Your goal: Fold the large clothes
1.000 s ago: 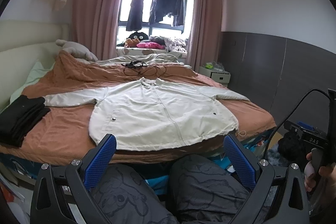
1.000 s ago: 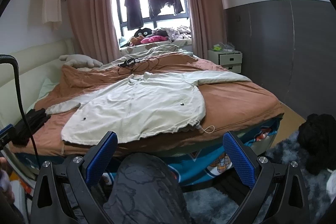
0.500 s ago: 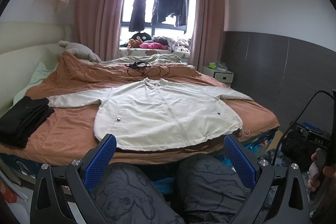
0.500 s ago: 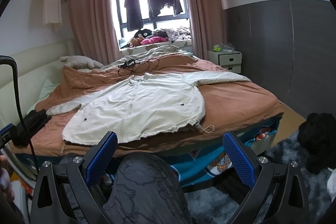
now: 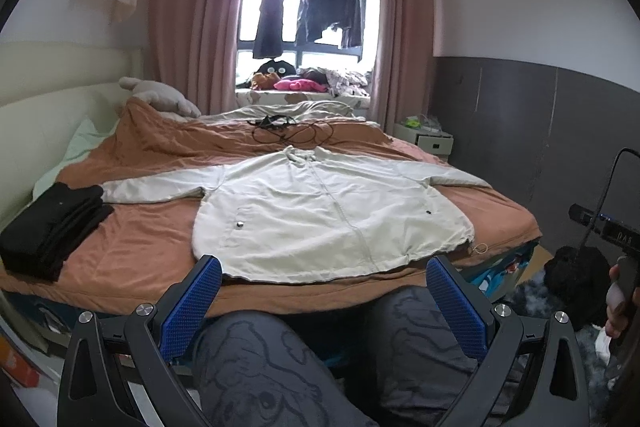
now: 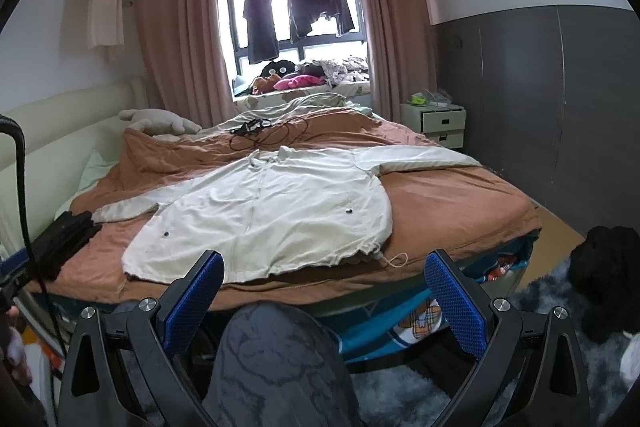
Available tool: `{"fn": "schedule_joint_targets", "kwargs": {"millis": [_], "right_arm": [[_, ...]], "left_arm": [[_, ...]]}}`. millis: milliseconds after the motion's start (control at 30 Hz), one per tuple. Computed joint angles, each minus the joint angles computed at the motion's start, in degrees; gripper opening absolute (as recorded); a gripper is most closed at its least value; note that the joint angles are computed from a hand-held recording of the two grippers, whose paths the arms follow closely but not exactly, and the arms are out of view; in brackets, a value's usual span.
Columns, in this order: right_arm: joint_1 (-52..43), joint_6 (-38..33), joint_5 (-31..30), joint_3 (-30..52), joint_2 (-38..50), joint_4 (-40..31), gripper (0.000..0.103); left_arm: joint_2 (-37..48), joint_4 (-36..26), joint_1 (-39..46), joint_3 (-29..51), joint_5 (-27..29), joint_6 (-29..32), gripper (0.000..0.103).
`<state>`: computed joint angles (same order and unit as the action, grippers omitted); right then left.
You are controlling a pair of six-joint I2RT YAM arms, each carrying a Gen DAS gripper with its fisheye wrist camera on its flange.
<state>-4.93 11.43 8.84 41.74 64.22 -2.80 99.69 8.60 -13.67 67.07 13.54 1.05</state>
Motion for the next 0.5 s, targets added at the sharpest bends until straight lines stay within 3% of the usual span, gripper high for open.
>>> {"fn": "schedule_joint_targets", "kwargs": {"millis": [300,500], "right_arm": [[2.08,0.60,0.86,3.55,1.59,-1.29,0.101],[2.15,1.55,-0.68,9.14,8.61,-1.44,0.101]], "left_arm": [[0.76,-2.17,2.53,1.90,1.45,0.71,0.102],[3.88,-5.51,4.81,6.98,1.80,0.67,0.102]]}}
